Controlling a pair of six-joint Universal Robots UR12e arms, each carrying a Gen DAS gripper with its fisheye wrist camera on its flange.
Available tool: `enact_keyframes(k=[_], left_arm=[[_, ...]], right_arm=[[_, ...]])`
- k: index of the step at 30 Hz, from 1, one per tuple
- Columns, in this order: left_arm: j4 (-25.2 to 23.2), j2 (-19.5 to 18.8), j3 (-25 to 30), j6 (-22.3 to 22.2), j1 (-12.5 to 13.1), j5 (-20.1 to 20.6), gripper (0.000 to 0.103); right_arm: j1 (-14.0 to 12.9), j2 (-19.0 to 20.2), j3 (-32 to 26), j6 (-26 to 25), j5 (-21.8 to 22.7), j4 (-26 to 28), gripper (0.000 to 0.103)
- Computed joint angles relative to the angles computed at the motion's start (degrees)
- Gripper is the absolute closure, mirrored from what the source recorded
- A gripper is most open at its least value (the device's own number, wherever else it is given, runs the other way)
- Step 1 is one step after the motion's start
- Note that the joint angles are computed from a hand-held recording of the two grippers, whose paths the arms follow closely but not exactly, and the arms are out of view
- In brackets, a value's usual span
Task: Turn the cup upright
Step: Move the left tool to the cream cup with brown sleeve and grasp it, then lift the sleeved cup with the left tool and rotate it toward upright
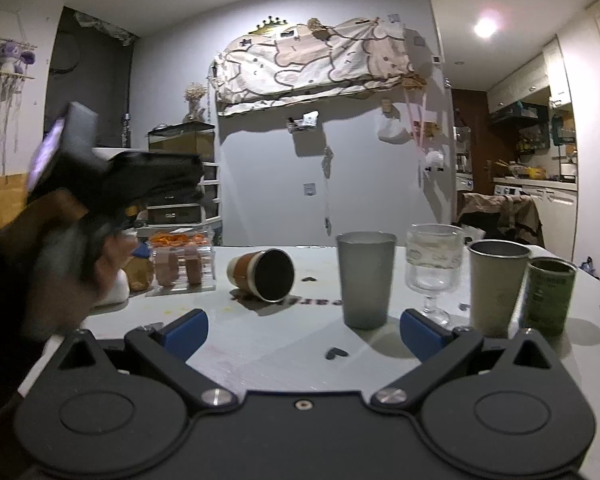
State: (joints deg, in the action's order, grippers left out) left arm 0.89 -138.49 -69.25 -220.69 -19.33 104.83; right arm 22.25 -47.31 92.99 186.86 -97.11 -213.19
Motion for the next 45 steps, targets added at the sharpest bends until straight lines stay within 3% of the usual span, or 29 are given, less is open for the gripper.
enact_keyframes(k=[8,14,18,21,23,25,29,32,41,45], left_arm=[[-16.97,-7.27,14.85,-13.60,0.84,2.19,0.002],[-25.76,-11.04,22.46,-15.52,0.80,2.90,0.002],[-31.69,-13.19,27.04,-18.91,1.17,1.35,0.002],[-35.48,-13.78,28.66,-21.29,1.79,-2.44,0.008],[-34.29,-13.32,27.48,-24.05,2.42,-6.19,0.015],[-34.00,-12.74,26.51,-25.15,2.63,-7.24,0.023],[-33.58,-11.12,23.81,-21.69,2.71,-8.83,0.023],[-32.10,-9.34,20.50,-16.41,2.71,-10.65,0.023],[-26.67,-0.02,3.82,-0.84,2.58,-18.28,0.025],[-26.61,3.47,-1.87,5.46,2.40,-21.14,0.025]], right_arm=[[-0.92,-0.44,1.77,1.80,-2.31,0.04,0.000],[-1.57,-0.53,2.98,3.02,-3.44,0.85,0.000],[-1.70,-0.62,3.13,3.43,-3.90,1.77,0.000],[-1.86,-0.56,3.29,3.69,-3.97,1.71,0.000],[-2.01,-0.71,3.49,4.19,-3.69,1.84,0.000],[-2.07,-0.77,3.61,4.61,-3.82,1.85,0.000],[-2.18,-0.81,3.71,4.95,-3.93,1.60,0.000],[-2.20,-0.73,3.68,5.03,-4.04,1.27,0.000],[-2.30,-0.43,3.29,6.25,-3.40,0.46,0.000],[-2.19,-0.46,3.05,6.20,-3.57,0.12,0.000]])
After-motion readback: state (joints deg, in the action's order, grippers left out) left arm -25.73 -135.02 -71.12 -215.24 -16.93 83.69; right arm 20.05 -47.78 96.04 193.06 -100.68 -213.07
